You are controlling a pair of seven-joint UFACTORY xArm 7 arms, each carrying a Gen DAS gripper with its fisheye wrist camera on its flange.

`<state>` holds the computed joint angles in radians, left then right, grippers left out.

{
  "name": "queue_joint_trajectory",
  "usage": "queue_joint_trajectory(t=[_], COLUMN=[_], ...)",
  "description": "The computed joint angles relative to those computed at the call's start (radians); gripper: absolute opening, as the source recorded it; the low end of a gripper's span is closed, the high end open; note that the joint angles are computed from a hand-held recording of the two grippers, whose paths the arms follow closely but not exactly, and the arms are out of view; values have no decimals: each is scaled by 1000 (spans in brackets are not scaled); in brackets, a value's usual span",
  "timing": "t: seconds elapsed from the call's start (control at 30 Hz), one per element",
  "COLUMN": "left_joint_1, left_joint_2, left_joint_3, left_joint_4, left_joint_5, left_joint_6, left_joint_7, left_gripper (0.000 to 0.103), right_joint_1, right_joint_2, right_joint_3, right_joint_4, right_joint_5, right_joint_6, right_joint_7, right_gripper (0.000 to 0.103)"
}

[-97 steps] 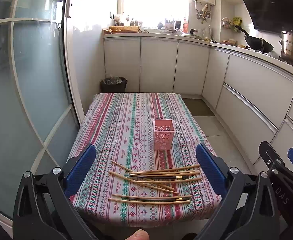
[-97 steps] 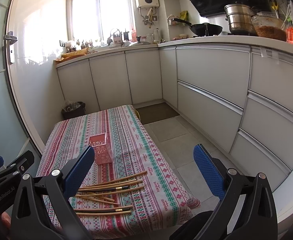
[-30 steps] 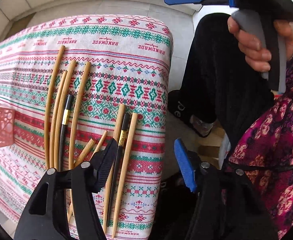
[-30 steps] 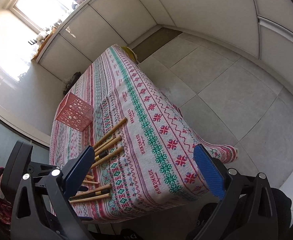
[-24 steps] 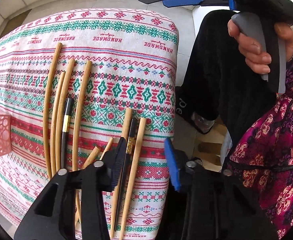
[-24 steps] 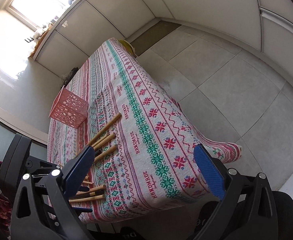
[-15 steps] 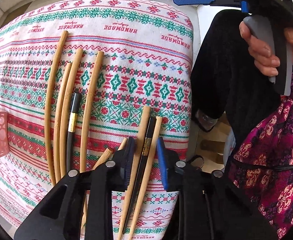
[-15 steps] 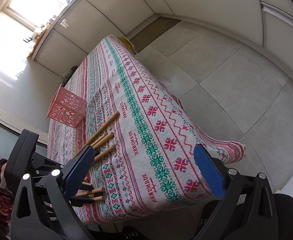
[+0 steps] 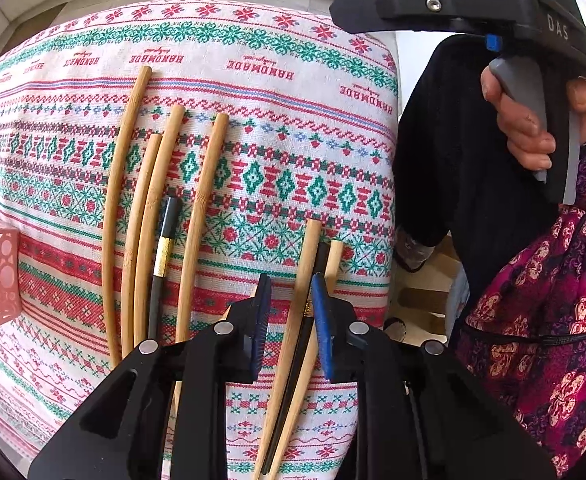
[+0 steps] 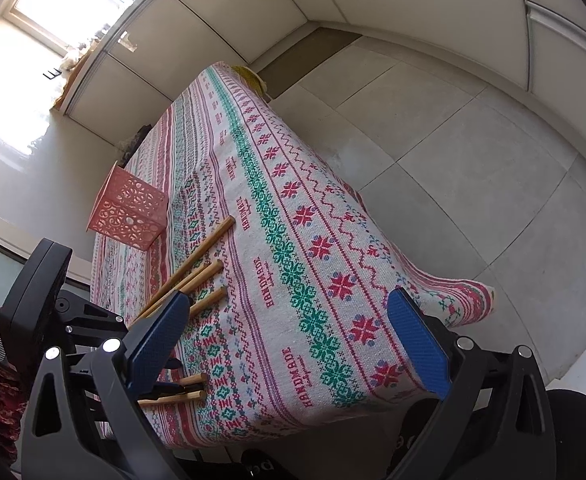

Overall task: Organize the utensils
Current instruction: 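Lower the left tool onto the chopsticks and close it on one chopstick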

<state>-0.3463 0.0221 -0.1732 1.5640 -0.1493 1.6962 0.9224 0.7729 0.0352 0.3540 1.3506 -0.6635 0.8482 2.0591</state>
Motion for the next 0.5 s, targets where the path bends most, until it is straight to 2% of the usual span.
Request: queue_joint_trajectory(t=[0.07, 0.13, 0.17, 0.33, 0.4, 0.5], left_joint_1=[-8, -22, -29, -46, -57, -63], left_joint_2=[-12, -19, -13, 62, 53, 51], left_joint_3=[-7, -19, -23, -25, -29, -31], left_joint_4=[-12, -9, 3, 109, 98, 100], left_joint_5=[23, 52, 60, 64, 92, 90], left_joint_6=[-35, -42, -30, 34, 1, -17], left_joint_7=[19, 26, 30, -36, -41, -30], left_gripper=[20, 14, 6, 6, 14, 13], right_joint_1=[1, 1, 1, 5, 9, 7], right_joint_2=[2, -1, -2, -6, -17, -40], right_joint_3=[0, 0, 0, 6, 11, 20], right_joint_4=[3, 0, -1, 2, -2, -20], right_joint_5=[3, 2, 0, 10, 11, 7], right_joint_6=[4, 2, -2, 18, 39, 59], right_joint_7=[-5, 3, 10, 18, 33, 70], right_gripper=[96, 96, 96, 96, 96, 96])
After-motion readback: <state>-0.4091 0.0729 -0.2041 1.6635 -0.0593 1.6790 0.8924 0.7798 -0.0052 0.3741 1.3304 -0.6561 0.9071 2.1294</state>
